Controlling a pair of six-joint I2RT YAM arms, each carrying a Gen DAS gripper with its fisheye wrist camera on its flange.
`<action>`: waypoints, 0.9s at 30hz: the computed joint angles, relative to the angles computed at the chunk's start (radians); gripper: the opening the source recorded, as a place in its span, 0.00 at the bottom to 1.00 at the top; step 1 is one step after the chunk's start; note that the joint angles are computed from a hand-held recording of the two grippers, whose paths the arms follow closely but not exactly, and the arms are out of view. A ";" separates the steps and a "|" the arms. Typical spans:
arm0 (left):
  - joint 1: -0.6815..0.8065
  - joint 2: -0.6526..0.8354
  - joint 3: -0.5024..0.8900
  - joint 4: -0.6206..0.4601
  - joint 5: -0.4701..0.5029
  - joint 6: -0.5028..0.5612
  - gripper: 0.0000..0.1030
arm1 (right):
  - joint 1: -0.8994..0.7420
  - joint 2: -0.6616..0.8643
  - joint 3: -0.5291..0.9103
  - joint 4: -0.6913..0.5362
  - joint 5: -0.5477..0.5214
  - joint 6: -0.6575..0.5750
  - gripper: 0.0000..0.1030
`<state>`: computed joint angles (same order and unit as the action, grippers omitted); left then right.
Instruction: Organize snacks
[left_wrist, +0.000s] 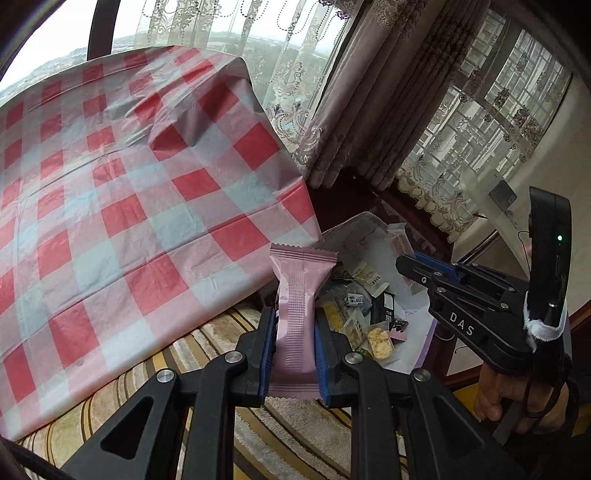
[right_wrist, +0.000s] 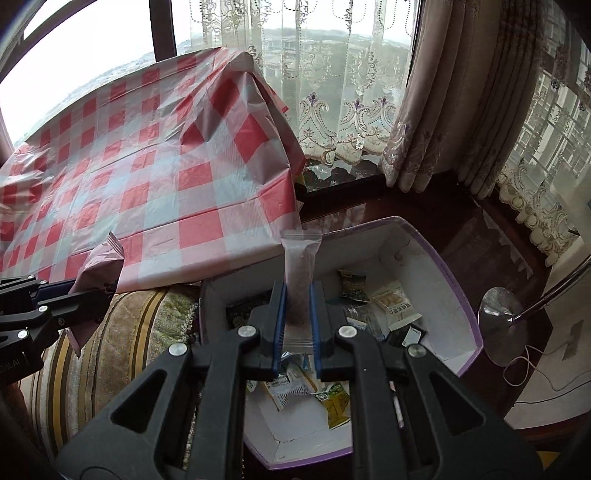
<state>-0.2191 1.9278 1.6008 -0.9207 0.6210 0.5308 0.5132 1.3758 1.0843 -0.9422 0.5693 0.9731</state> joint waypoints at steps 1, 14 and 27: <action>-0.016 -0.009 -0.013 0.003 -0.001 -0.007 0.20 | -0.006 -0.023 -0.019 -0.007 0.004 0.012 0.15; -0.145 -0.099 -0.170 0.111 -0.071 -0.104 0.67 | 0.006 -0.158 -0.132 -0.123 0.058 0.222 0.65; -0.062 -0.198 -0.331 0.043 -0.085 -0.036 0.80 | 0.214 -0.089 -0.089 -0.347 0.065 0.527 0.66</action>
<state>-0.2814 1.7296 1.2698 -0.8775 0.5361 0.4947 0.7272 1.2872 0.9958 -1.2887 0.6341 1.4998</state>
